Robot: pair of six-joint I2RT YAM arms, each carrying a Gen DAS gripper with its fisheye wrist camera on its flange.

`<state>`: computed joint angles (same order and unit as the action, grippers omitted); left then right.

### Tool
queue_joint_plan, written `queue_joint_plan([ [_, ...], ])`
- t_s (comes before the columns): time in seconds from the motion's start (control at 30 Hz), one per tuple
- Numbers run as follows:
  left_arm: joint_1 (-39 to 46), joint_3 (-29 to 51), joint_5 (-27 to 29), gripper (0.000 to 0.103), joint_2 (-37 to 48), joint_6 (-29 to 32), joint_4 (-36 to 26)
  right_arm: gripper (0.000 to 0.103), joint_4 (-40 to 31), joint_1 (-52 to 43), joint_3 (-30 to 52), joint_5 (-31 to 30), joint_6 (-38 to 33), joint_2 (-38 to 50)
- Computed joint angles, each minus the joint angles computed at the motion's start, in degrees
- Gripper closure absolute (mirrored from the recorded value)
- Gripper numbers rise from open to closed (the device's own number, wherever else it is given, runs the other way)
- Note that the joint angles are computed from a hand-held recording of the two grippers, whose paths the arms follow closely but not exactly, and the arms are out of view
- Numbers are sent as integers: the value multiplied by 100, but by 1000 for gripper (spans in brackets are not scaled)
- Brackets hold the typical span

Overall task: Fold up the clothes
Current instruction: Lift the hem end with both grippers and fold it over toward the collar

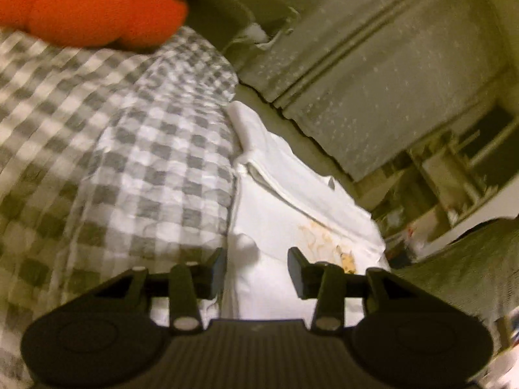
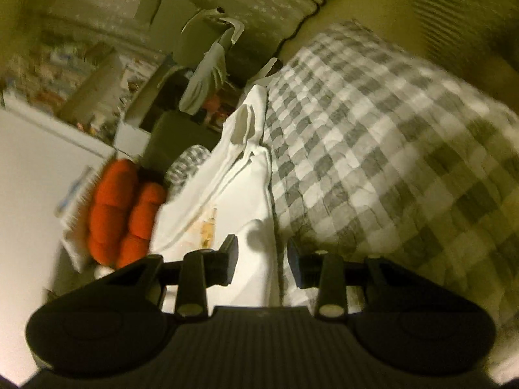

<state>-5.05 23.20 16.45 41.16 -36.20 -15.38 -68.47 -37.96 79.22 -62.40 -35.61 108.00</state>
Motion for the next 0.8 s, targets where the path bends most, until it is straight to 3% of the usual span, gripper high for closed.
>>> queue_joint_plan([
  [0.1,-606,-14,-820,83,78,56,147,68,1149,252,-712,232,450,-648],
  [0.2,-1024,-79,-1420,96,-24,119,209,81,2335,512,-1489,578,747,-1333],
  [0.3,-1429,-174,-1986,96,-297,191,200,90,3405,734,-2247,957,842,-1993],
  [0.43,-1883,-242,-2547,97,-568,229,221,95,4460,812,-3102,1184,747,-2715],
  [0.7,-2766,-187,-3739,97,-678,241,230,96,5576,902,-3787,1252,1020,-3425],
  [0.8,-2736,-125,-3791,97,-525,241,422,96,5933,1020,-3850,1314,1238,-3523],
])
